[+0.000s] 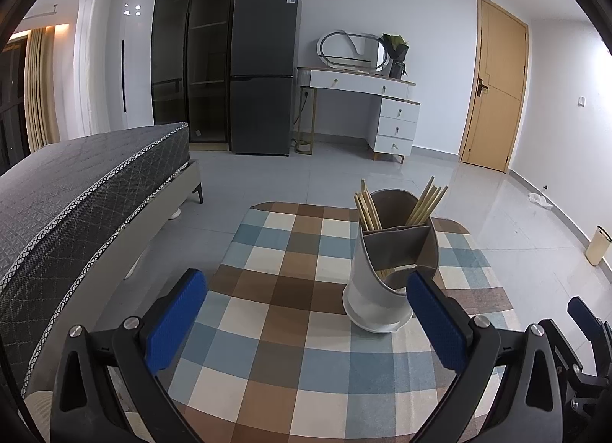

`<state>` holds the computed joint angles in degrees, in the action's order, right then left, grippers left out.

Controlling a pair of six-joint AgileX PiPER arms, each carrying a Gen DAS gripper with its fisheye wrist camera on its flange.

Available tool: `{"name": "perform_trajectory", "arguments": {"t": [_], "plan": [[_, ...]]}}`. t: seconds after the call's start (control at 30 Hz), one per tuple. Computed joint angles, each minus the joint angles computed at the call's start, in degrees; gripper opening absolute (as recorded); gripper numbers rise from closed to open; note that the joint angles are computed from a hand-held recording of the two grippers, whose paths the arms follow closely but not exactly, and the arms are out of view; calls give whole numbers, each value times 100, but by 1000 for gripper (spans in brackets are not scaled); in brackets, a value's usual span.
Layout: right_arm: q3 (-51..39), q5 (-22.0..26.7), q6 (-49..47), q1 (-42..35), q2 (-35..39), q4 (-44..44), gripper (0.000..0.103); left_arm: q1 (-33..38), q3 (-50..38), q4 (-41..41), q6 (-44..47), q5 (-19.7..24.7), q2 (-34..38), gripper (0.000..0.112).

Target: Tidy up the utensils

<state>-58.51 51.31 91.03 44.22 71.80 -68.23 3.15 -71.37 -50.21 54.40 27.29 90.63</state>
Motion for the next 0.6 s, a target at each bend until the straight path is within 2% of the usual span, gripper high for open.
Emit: {"name": "perform_trajectory", "arguments": {"t": [0.6], "plan": [[-13, -110, -35, -52, 48, 99, 103, 8, -55, 124, -104, 65, 32, 102]]}}
